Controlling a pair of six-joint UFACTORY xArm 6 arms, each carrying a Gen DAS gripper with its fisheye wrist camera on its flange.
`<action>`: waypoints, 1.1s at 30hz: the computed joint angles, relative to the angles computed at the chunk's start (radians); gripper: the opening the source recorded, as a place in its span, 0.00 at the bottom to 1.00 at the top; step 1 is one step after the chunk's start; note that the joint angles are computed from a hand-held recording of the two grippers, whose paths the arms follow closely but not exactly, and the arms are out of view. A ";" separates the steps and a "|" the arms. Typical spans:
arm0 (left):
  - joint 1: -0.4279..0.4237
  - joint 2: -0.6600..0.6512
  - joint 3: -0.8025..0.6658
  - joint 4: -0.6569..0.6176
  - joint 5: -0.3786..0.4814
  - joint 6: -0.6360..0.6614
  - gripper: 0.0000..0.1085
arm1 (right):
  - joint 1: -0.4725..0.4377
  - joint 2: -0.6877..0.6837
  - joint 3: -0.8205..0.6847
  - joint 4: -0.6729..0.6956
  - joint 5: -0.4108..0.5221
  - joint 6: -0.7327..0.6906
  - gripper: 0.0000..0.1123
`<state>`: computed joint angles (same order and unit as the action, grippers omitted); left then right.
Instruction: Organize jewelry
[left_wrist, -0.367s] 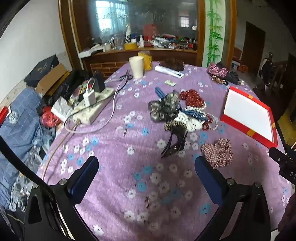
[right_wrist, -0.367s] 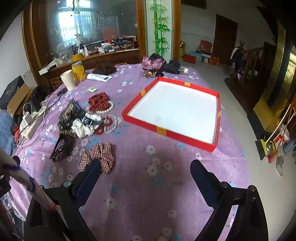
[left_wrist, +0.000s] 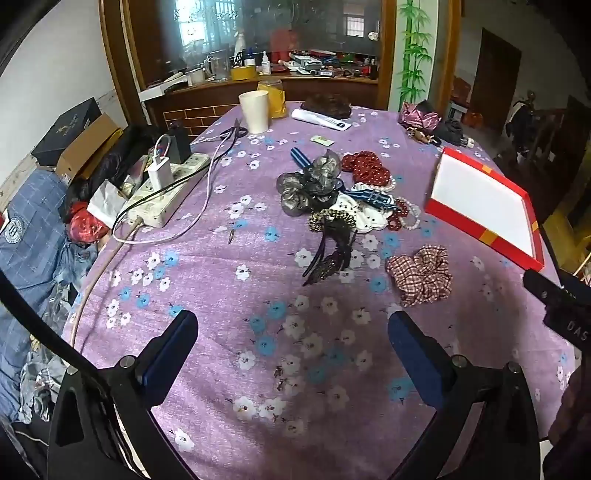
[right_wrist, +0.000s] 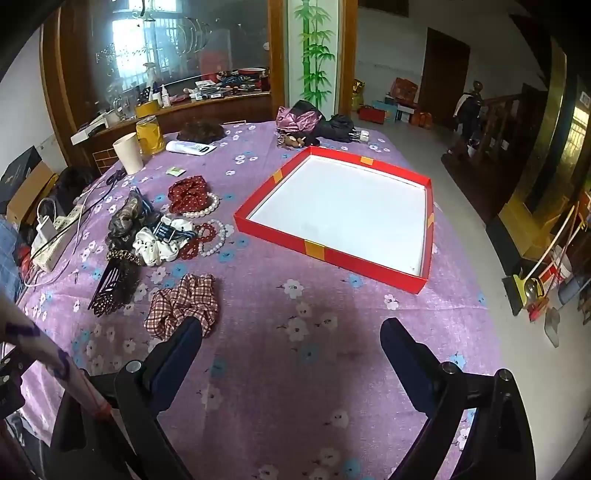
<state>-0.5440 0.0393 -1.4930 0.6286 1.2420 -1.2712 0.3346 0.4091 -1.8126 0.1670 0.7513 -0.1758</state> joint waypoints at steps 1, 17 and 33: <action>-0.003 0.000 -0.002 0.002 -0.004 0.001 0.94 | 0.002 0.000 0.000 0.001 0.002 -0.003 0.88; -0.017 0.060 -0.075 0.007 -0.027 0.085 0.94 | 0.024 -0.029 0.057 -0.071 0.005 -0.086 0.89; -0.013 0.111 -0.131 -0.027 0.025 0.096 0.94 | 0.017 -0.008 0.028 -0.025 0.079 -0.153 0.77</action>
<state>-0.5574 0.1508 -1.6243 0.6019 1.2674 -1.1754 0.3514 0.4006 -1.7844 0.1421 0.8308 -0.3286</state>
